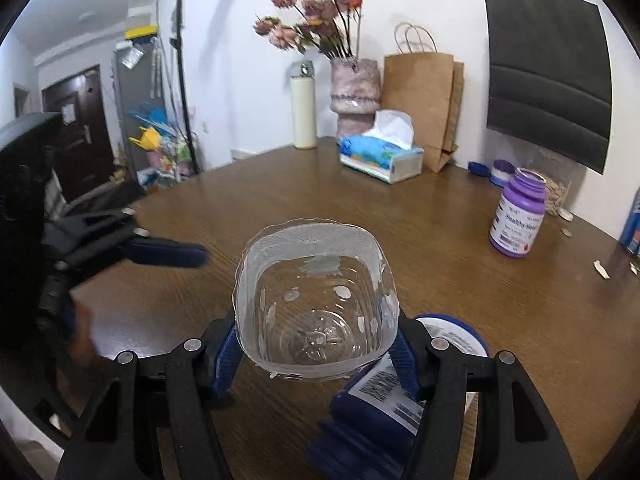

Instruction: Flip cup upright

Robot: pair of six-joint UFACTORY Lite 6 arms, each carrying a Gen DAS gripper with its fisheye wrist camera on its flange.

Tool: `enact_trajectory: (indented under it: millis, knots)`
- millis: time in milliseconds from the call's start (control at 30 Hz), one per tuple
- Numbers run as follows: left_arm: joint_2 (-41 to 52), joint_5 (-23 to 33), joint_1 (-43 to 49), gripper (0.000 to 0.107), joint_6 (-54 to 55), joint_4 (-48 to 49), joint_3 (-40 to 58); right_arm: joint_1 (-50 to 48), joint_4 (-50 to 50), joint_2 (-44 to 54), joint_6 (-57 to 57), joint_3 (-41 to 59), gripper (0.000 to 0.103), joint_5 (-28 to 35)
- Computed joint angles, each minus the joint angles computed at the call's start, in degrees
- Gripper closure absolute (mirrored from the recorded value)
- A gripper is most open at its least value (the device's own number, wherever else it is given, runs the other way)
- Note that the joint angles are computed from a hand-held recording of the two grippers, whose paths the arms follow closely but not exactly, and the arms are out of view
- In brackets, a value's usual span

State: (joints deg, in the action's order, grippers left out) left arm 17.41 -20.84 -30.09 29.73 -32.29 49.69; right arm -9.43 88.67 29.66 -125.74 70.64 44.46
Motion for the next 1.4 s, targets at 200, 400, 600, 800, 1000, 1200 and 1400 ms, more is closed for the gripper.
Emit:
enact_trajectory:
  millis: [200,400,600,800,1000,1200,1400]
  knots:
    - [-5.4,0.4,0.4,0.02,3.2,-8.3,-3.9,-1.9,-3.1,-2.9,4.4,-1.6,0.02,1.6]
    - [-16.8,-5.3,-4.9,0.016,9.1,-19.2,-12.2,-9.9,-8.0,-15.4,7.0,-11.3,0.02,5.1]
    - [-28.3,-17.1,-11.6,0.004,14.8,-34.3,-19.7,-23.3,-8.7,-29.0,6.1,-20.5,0.02,4.7]
    - [-36.2,-24.3,-18.3,0.004,16.9,-43.9,-23.8,-33.6,-12.0,-32.6,12.3,-22.3,0.02,11.9]
    - [-40.6,-30.6,-24.3,0.004,19.3,-48.8,-25.9,-35.9,-12.1,-36.6,12.3,-25.4,0.02,15.6]
    - [-43.1,-34.6,-27.5,0.004,19.3,-51.3,-27.5,-36.3,-10.8,-39.5,11.0,-28.2,0.02,17.0]
    - [-45.4,-54.2,-46.2,0.004,18.5,-62.4,-30.7,-45.5,-9.4,-49.1,4.1,-37.9,0.02,22.6]
